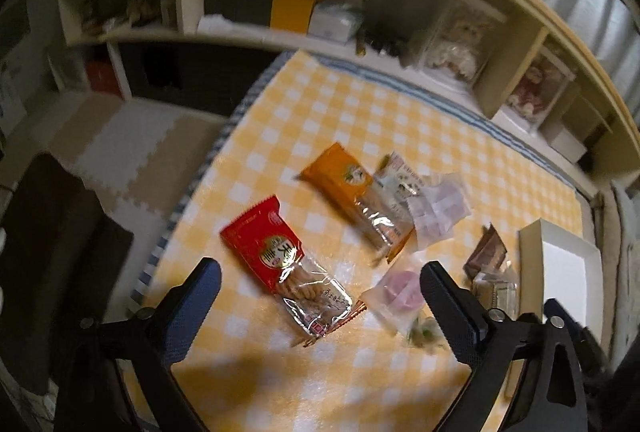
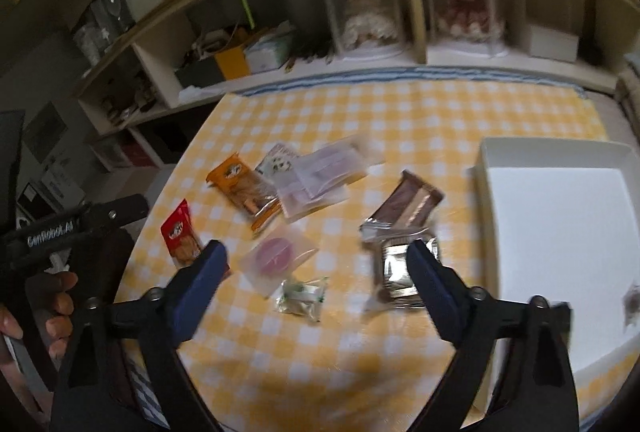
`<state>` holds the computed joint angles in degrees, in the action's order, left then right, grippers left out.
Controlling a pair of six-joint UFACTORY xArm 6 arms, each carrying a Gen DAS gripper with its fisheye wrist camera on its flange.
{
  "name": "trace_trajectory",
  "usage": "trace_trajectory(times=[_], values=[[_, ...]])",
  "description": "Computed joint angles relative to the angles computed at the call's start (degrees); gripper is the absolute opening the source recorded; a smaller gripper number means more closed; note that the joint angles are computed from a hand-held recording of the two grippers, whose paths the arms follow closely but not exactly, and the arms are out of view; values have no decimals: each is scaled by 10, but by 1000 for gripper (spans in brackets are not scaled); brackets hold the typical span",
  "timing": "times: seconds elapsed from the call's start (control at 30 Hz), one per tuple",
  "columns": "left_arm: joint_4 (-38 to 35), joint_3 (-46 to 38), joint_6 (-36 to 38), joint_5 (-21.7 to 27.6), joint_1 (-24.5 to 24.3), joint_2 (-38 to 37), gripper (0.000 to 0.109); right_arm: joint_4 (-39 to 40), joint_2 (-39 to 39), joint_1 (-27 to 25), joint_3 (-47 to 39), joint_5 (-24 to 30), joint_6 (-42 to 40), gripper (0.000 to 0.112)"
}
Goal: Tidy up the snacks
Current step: 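Grasp the red cracker pack with the left tool while the right tool grasps the green-dotted candy bag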
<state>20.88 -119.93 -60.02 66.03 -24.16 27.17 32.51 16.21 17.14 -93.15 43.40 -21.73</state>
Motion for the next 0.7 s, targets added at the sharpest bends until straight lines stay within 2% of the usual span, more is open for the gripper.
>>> trace_trajectory(times=[0.03,0.1,0.2,0.3,0.6,0.7], values=[[-9,-11,3,4,4,11,95,8,6,0,-6,5,-6,80],[-22,-43,11,15,11,38,94,35,25,-1,-24,25,-27,65],[-33,-101,18,49,18,85,92,55,51,-1,-50,53,-49,50],[-40,-154,14,82,22,128,92,54,70,3,-63,67,-67,43],[-35,-286,-10,158,27,221,91,54,92,0,-61,131,-99,42],[-33,-273,-19,164,28,217,91,52,88,-4,-56,166,-97,42]])
